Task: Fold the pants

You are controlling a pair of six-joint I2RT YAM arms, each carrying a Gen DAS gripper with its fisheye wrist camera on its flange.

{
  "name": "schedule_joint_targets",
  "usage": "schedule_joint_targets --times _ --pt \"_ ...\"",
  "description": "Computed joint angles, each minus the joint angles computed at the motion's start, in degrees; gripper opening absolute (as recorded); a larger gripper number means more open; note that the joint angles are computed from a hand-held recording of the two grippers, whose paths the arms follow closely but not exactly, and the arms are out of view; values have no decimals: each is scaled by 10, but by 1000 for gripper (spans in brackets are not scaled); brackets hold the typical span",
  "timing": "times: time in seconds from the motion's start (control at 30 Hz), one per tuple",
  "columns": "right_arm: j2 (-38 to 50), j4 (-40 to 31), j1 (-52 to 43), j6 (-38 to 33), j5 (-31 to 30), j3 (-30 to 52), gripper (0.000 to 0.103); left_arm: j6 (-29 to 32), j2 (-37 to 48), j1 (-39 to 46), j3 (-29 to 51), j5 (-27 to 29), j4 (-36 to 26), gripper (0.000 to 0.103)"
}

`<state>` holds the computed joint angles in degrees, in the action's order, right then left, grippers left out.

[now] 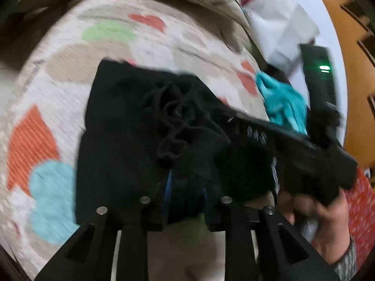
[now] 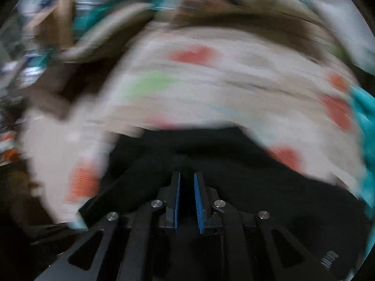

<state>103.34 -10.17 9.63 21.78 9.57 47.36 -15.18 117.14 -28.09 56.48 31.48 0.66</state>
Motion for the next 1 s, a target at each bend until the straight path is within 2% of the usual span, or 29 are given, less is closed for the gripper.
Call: schedule_joint_targets --times 0.03,0.07,0.13,0.2,0.27,0.33,0.4,0.43,0.47,0.53,0.57,0.6,0.67,0.7,0.73,0.77,0.87,0.9,0.97,1.0 --pt "-14 -2 -14 10 26 -20 31 11 -10 0 -14 13 2 38" --pt "-27 2 -22 21 38 -34 44 29 -24 4 -30 32 3 40" --pt "-94 33 -42 51 48 -84 45 80 -60 28 -59 81 -15 42" --pt "-150 65 -47 56 16 -113 45 121 -96 59 -83 104 -30 44" --pt "-178 111 -27 49 -66 -120 45 144 -120 94 -97 96 -35 47" --pt "-161 155 1 51 -147 -114 45 122 -113 134 -95 87 -28 52" --pt "-103 181 33 58 -220 -83 45 87 -78 168 -67 83 -46 52" --pt "-74 177 44 57 -232 -65 45 80 -62 182 -54 88 -53 52" --pt "-47 159 56 54 -225 -43 44 71 -50 194 -47 91 -53 52" --pt "11 90 75 53 -150 7 44 71 -44 205 -46 77 -45 52" --pt "26 74 69 68 -112 11 43 73 -43 206 -44 72 -42 52" --pt "30 80 53 91 -99 0 42 77 -39 203 -39 67 -40 52" --pt "14 110 27 136 -79 -41 38 76 -24 193 -23 68 -38 53" --pt "-4 117 17 157 -60 -61 42 74 -13 185 -12 67 -35 53" --pt "-25 76 22 183 8 -62 46 69 -6 175 -6 64 -31 53" --pt "-42 62 24 183 37 -66 47 63 5 165 4 61 -29 53" --pt "-58 68 12 132 -9 -49 47 41 43 135 28 64 -12 54" --pt "-61 62 16 119 -18 -41 47 33 47 127 21 62 8 57" --pt "-27 42 34 63 -50 22 48 27 39 113 -4 47 46 59" --pt "-6 26 42 48 -59 54 52 35 34 106 -9 36 50 58"
